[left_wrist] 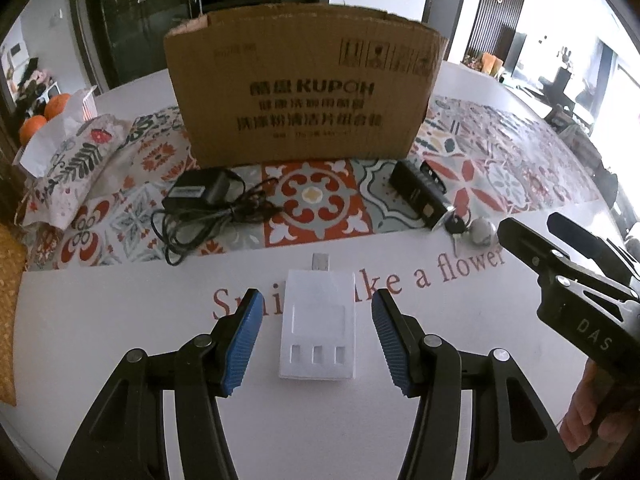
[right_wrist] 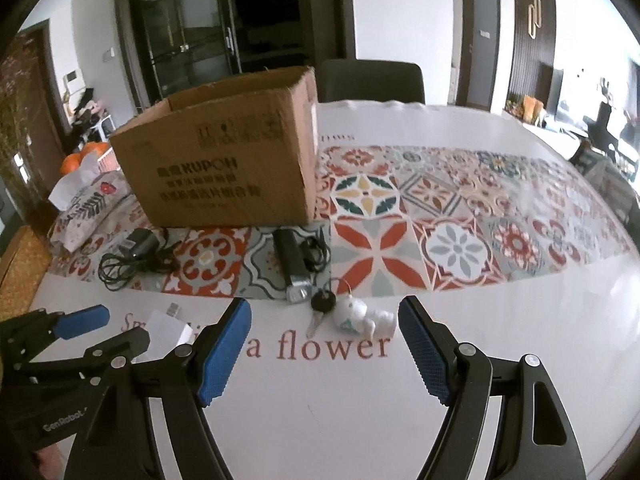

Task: Organize rigid objects
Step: 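Move both tools back toward the remaining objects on the table, then grasp the white multi-port charger with left tool while right grasps white astronaut figurine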

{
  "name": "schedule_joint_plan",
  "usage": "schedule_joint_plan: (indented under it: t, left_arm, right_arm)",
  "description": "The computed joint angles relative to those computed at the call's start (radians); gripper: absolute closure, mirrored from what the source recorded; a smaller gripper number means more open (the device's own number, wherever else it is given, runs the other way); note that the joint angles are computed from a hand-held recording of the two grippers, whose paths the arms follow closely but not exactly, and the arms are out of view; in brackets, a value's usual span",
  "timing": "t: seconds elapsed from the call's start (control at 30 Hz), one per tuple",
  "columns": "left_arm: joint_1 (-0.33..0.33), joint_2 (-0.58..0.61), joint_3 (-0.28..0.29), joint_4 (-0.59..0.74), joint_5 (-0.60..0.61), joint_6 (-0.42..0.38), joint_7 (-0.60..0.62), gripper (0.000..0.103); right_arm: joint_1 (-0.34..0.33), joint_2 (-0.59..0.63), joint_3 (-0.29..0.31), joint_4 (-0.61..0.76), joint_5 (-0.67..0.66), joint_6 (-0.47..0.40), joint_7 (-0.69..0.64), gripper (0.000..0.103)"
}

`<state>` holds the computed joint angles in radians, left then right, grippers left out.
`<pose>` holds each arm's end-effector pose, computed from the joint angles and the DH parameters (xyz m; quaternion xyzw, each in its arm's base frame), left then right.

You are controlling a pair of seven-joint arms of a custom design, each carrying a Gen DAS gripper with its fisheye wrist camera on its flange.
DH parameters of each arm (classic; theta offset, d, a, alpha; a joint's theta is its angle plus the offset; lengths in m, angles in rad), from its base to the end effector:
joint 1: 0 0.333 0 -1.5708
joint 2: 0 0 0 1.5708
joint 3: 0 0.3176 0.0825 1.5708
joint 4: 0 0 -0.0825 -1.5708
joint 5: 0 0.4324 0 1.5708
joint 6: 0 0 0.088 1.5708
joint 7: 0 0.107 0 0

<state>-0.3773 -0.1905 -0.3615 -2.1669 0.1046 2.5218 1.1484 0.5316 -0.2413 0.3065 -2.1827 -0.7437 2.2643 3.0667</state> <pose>0.4251 -0.4001 0.5123 -0.5328 0.8014 -0.2413 0.1252 0.3810 0.4090 0.5090 -0.5690 0.7336 -0.2700 0.2554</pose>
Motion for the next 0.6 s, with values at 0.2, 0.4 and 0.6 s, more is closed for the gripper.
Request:
schedule_joint_plan:
  t: [0.2,0.4,0.6]
  left_arm:
    - [-0.013,0.022,0.009,0.007,-0.046,-0.015,0.021,0.047]
    - [-0.014,0.041,0.007,0.016,-0.040,-0.026,0.013,0.047]
    - [-0.018,0.065,0.008,0.030,-0.031,-0.039,-0.007,0.047]
  right_arm:
    - [-0.001,-0.001,0.000,-0.019,0.007,-0.004,0.042,0.026]
    - [-0.004,-0.001,-0.004,-0.030,0.017,-0.011,0.063,0.026]
    - [-0.009,0.007,-0.018,-0.043,0.039,0.007,0.078,0.026]
